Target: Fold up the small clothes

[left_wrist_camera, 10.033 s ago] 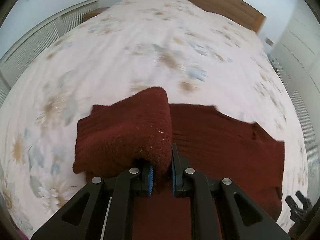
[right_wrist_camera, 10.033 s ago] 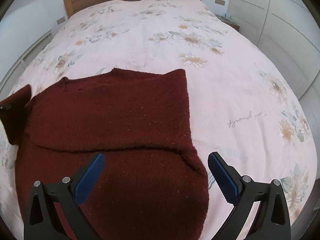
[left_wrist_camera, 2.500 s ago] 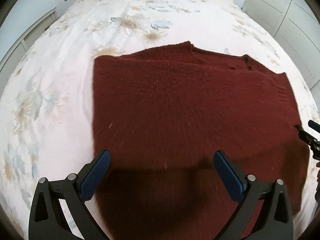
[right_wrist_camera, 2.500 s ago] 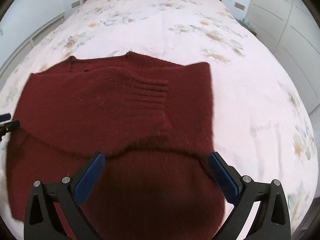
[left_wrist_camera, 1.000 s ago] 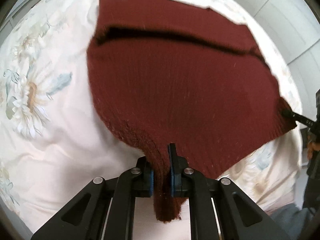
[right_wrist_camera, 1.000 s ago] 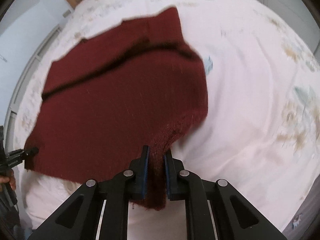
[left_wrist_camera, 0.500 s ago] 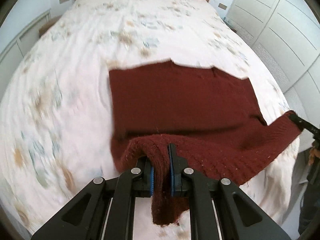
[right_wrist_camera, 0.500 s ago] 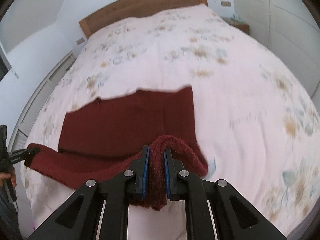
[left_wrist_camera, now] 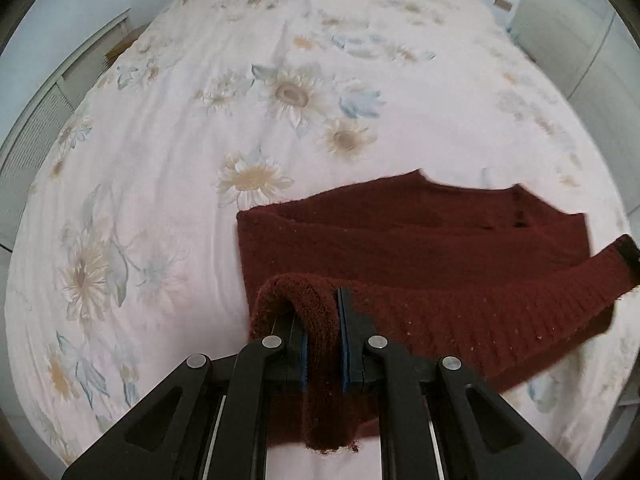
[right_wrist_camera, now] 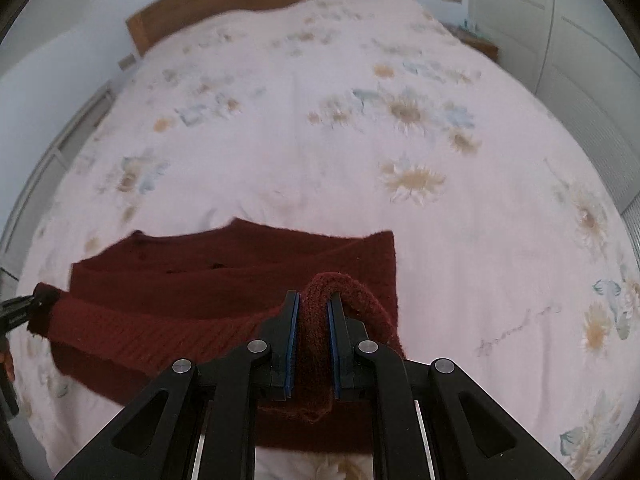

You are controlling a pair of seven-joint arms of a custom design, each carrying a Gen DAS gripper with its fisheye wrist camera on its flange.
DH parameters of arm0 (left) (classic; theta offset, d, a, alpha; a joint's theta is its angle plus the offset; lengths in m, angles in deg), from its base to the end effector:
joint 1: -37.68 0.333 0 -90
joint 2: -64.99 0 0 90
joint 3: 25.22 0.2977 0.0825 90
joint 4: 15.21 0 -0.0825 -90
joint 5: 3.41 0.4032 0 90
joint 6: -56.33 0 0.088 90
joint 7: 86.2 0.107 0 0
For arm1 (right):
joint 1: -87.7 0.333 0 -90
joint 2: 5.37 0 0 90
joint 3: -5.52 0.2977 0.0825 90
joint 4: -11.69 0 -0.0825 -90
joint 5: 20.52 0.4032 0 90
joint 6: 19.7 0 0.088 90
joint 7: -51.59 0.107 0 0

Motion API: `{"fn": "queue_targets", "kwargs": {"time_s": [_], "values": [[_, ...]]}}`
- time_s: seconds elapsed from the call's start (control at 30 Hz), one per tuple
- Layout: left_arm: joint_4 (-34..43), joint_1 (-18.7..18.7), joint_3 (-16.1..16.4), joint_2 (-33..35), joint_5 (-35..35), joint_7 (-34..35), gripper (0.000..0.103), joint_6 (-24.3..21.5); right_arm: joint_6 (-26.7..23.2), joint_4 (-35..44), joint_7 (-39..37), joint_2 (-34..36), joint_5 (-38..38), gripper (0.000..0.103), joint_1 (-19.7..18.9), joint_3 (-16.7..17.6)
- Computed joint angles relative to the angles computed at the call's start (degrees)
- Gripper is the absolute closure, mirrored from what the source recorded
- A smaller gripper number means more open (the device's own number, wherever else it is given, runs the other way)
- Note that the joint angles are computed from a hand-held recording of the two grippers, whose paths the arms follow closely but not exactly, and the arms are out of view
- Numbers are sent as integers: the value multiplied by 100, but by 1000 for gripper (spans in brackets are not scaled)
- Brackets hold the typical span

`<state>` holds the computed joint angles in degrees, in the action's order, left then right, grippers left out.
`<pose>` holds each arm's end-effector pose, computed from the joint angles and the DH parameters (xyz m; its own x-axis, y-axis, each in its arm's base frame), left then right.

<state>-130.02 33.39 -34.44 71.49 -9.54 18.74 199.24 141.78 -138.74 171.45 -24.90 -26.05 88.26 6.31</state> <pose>0.6075 -0.1432 0.4142 -0.4090 -0.9125 0.0118 -0.8460 0.3742 -0.3799 0.4668 0.0157 0.3920 -0.3517 -0.9178 -0.1843 -0.7848 0.3964 -0.4765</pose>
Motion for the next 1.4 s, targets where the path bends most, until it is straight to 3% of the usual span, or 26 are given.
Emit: {"fn": "queue_targets", "kwargs": {"time_s": [0.2,0.3,0.43,0.47,0.6,0.63,0.73,0.8,0.87,1.03,1.2,1.3,1.4], "values": [[63,-224,107,480,1098,-839,91,362,-70,403,216,790,-199,87,-48,20],[-37,-233,105,476,1285,-972,90,577,12,407,403,918,-303,85,-35,1],[73,-219,100,488,1373,-1068,88,299,-42,378,654,895,-521,62,-31,17],[110,-190,76,484,1279,-1028,83,229,-94,367,747,854,-601,54,-44,38],[70,-42,-67,297,541,-592,39,198,-134,273,956,617,-904,32,-86,108],[39,-59,-73,224,516,-563,35,220,-120,228,1023,516,-997,24,-107,145],[-110,-81,-127,2,221,-302,19,347,96,54,1020,263,-966,20,-59,156],[-284,-118,-168,-191,-25,-82,1,514,180,-30,1077,117,-1029,15,-91,264],[-458,-186,-179,-339,-103,41,1,716,217,-74,1193,25,-1169,0,-156,423],[-1048,-401,-225,-690,-358,261,1,1491,439,-187,1784,-109,-1894,0,-446,1010],[-1659,-585,-230,-818,-375,337,1,2260,534,-182,2826,42,-3129,0,-802,1718],[-1900,-633,-230,-703,-169,235,1,2495,642,-128,3239,388,-3636,0,-747,1842],[-1963,-621,-200,-497,327,-103,1,2377,603,-29,3554,751,-3979,0,-630,1825]]}}
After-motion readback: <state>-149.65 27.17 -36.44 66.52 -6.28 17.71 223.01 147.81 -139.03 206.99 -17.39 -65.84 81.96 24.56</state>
